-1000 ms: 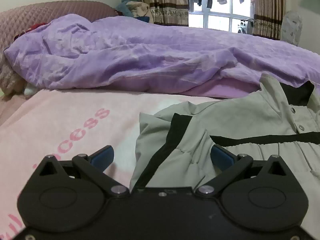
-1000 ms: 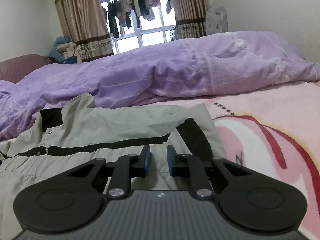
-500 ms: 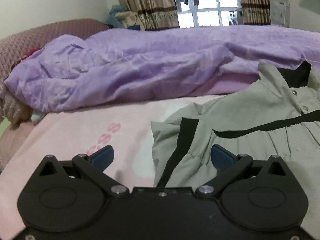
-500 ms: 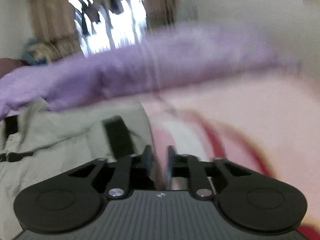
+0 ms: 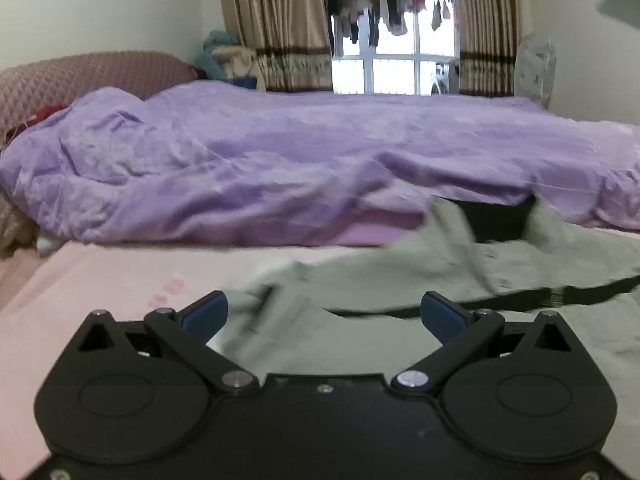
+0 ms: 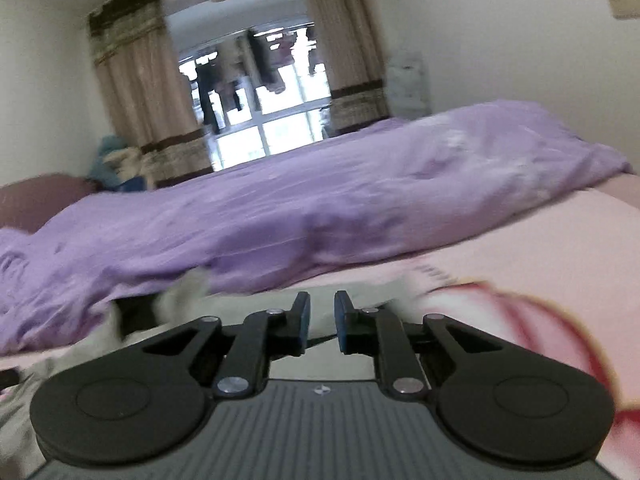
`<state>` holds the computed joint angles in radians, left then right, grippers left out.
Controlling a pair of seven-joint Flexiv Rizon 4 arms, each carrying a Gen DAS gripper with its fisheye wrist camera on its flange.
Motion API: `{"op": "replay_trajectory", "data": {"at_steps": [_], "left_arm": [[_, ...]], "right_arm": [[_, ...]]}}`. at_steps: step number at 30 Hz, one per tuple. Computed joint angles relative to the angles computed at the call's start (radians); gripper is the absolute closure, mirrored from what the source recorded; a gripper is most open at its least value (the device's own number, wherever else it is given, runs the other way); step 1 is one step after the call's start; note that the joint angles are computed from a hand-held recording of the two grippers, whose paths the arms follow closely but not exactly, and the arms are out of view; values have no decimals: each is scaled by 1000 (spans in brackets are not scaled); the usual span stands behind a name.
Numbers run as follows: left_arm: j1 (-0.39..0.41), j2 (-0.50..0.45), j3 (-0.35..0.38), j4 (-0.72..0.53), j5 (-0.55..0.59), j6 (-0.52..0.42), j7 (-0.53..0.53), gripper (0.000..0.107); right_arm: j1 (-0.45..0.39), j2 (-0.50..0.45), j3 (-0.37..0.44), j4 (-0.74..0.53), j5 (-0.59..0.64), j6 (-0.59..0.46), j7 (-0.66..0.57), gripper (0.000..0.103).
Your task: Fold large clothes
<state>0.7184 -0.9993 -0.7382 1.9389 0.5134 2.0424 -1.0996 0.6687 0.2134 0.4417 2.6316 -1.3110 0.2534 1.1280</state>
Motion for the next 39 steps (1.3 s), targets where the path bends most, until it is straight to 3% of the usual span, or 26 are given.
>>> {"op": "replay_trajectory", "data": {"at_steps": [2, 4, 6, 7, 8, 13, 16, 18, 21, 22, 24, 28, 31, 34, 35, 37, 39], "left_arm": [[-23, 12, 28, 52, 18, 70, -14, 4], [-31, -15, 26, 66, 67, 51, -19, 4], [-119, -24, 101, 41, 61, 21, 27, 4], [-158, -44, 135, 33, 37, 61, 72, 4], [-169, -37, 148, 31, 35, 69, 52, 4], [-96, -20, 73, 54, 20, -26, 47, 4], [-70, 26, 54, 96, -16, -16, 50, 4], [-98, 69, 84, 109, -59, -15, 35, 4], [-155, 77, 134, 108, -111, -36, 57, 4], [-185, 38, 164, 84, -91, 24, 51, 4], [-206, 7, 191, 68, -69, 95, 37, 4], [-180, 14, 174, 56, -27, 55, -4, 4], [-144, 2, 142, 34, 46, 39, 34, 4], [-172, -32, 193, -31, 80, 188, 63, 4], [-173, -33, 198, -50, 64, 180, 39, 4], [-140, -30, 165, -80, 29, 49, -35, 4], [-71, -70, 75, -100, 24, -78, -55, 4]], "right_arm": [[10, -105, -23, -64, -75, 37, 18, 81], [3, -178, -72, -104, -170, 136, -44, 80], [2, -264, -96, -151, -184, 160, -116, 80], [-6, -287, -110, -169, -156, 197, -154, 79], [-22, -286, -124, -170, -153, 243, -172, 79], [-50, -214, -121, -130, -190, 323, -83, 79], [-14, -193, -72, -146, -141, 282, -107, 79], [28, -222, -43, -186, -76, 214, -158, 78], [37, -299, -82, -230, -89, 284, -174, 78], [46, -346, -88, -254, -84, 266, -189, 78], [105, -417, -95, -300, -67, 136, -258, 78], [100, -375, -109, -278, -74, 185, -226, 78], [86, -337, -107, -250, -93, 207, -191, 78], [100, -293, -84, -219, -111, 117, -167, 77], [102, -282, -75, -212, -94, 83, -164, 77], [89, -258, -73, -186, -74, 72, -144, 76], [38, -234, -101, -146, -73, 177, -103, 74]]}}
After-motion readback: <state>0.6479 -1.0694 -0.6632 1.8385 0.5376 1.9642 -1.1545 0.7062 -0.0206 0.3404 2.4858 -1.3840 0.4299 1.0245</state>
